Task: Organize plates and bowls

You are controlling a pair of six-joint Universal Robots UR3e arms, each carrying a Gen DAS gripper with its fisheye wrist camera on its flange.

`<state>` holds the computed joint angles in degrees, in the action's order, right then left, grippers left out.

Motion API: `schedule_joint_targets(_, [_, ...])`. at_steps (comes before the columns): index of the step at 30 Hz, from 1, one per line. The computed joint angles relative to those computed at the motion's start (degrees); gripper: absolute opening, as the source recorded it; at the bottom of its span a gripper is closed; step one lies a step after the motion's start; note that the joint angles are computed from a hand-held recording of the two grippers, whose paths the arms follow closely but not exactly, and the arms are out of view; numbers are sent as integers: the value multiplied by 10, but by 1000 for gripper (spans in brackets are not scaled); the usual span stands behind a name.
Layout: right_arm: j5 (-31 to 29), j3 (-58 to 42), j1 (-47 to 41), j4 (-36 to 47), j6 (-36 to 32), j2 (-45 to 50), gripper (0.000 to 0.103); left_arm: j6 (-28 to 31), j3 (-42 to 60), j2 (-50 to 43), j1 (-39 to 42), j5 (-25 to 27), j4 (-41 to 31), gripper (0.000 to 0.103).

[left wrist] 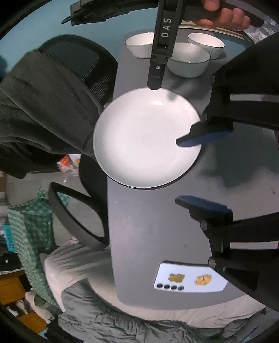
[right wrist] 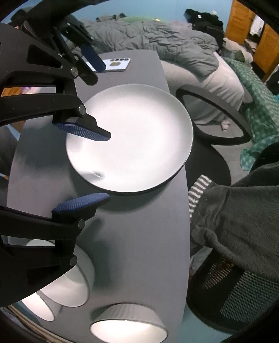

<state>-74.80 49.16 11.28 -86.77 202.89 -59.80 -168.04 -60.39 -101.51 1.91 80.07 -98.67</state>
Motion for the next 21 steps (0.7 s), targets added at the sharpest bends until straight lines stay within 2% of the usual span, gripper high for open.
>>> schedule_joint_targets(5, [-36,38,24,-25,19,-58,61,19,1,49,11,-9,-23,55])
schedule_joint_targets(9, [-69,60,47,-28,33,-103,62,39,6,81,21,-27,-47,63])
schedule_joint_targets(21, [-92,202,70,-55,93,-256,62,70,8,141,-7,-34,-90,69])
